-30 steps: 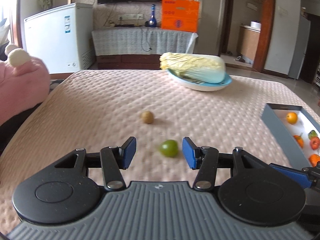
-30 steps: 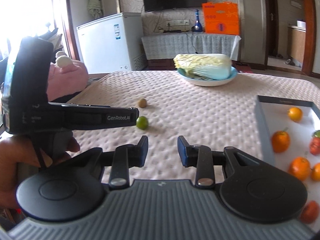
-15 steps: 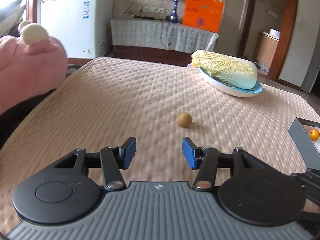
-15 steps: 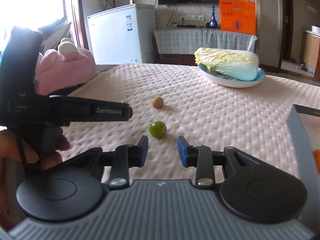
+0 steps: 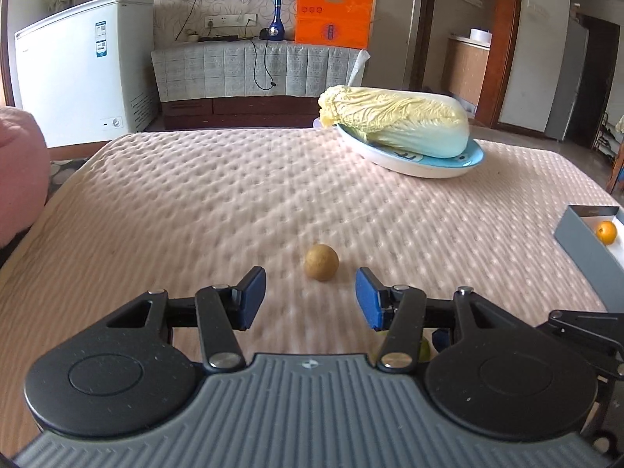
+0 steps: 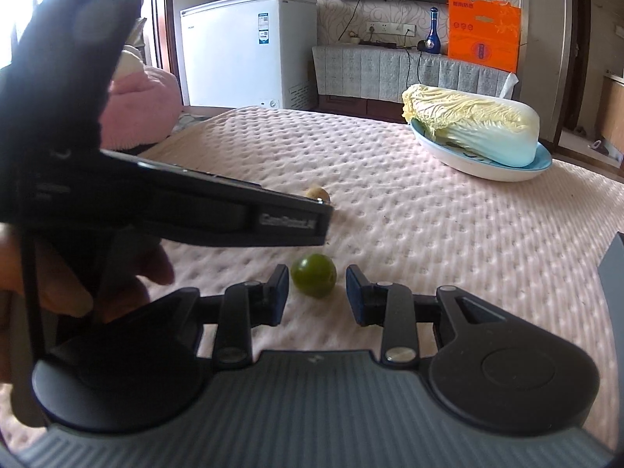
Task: Organize fruits
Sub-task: 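Close the left gripper on the brown fruit while the right gripper closes on the green tomato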
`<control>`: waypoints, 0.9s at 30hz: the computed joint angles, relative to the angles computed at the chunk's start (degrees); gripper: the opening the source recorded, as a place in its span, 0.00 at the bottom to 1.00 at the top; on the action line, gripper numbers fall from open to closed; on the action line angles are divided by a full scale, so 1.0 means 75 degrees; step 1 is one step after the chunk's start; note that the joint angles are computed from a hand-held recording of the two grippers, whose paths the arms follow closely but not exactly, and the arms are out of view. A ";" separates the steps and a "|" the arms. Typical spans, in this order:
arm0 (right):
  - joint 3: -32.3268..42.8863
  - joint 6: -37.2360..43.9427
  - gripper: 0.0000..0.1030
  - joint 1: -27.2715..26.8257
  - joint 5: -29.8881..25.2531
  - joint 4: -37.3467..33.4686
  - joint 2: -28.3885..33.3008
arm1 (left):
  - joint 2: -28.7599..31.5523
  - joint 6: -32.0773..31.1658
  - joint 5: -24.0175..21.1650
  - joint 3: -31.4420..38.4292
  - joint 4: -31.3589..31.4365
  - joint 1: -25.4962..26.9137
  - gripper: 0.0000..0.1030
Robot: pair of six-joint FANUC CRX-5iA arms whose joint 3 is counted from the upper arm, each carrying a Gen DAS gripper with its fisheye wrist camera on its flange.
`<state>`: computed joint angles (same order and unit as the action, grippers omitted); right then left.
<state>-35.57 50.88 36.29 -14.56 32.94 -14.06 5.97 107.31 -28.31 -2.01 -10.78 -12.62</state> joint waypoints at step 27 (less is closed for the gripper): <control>0.0381 0.0588 0.28 0.0008 -0.0708 -0.1145 -0.0093 | 0.0173 -0.0295 0.0268 -0.0092 0.0718 0.0075 0.25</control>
